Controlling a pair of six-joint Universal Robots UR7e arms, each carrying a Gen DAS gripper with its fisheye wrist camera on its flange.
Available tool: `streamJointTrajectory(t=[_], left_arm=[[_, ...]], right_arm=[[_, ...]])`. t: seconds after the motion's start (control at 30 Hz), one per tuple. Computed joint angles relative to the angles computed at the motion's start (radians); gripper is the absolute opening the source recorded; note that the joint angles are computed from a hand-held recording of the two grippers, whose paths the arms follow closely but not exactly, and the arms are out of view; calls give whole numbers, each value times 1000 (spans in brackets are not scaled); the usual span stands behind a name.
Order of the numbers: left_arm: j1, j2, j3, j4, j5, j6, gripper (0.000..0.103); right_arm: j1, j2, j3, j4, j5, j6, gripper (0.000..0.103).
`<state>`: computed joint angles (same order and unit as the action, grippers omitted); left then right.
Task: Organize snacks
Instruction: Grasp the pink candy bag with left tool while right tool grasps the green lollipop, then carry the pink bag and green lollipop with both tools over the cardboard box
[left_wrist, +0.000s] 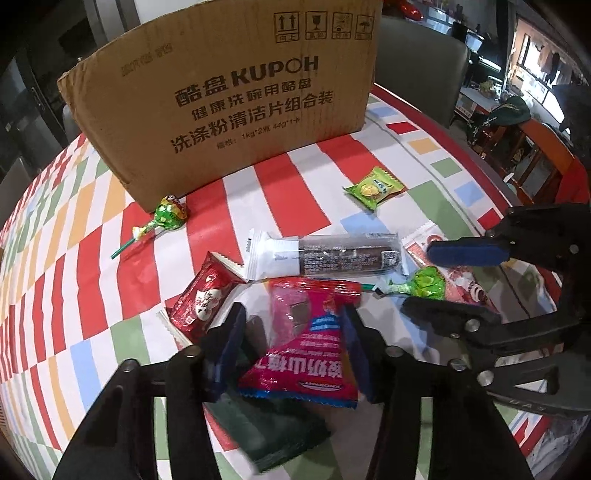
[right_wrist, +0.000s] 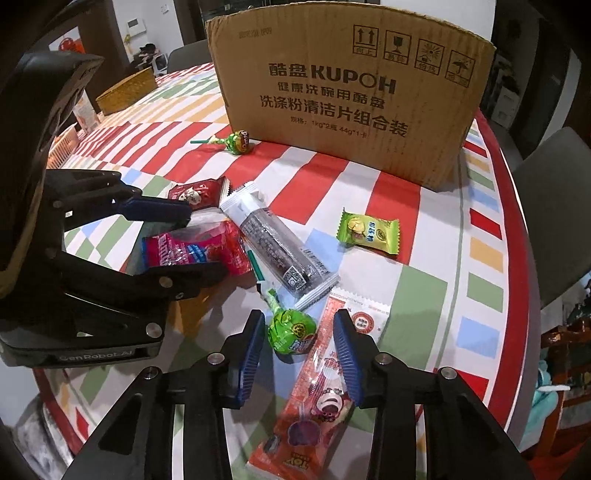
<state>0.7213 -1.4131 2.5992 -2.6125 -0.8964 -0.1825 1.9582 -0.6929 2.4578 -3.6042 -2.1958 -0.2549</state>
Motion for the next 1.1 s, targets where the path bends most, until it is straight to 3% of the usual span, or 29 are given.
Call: streamJointTrajectory(t=[0.03, 0.2, 0.4, 1.1], left_arm=[[3, -1, -3, 4, -9, -1, 37], [3, -10, 2, 5, -20, -20, 34], [-22, -67, 28, 17, 1, -83, 34], [-261, -356, 66, 233, 128, -302, 34]], right_arm=[[1, 3, -2, 0, -1, -3, 39], [6, 15, -13, 8, -6, -12, 27], [12, 17, -10, -13, -5, -5, 27], [121, -77, 33, -144, -27, 45, 27]])
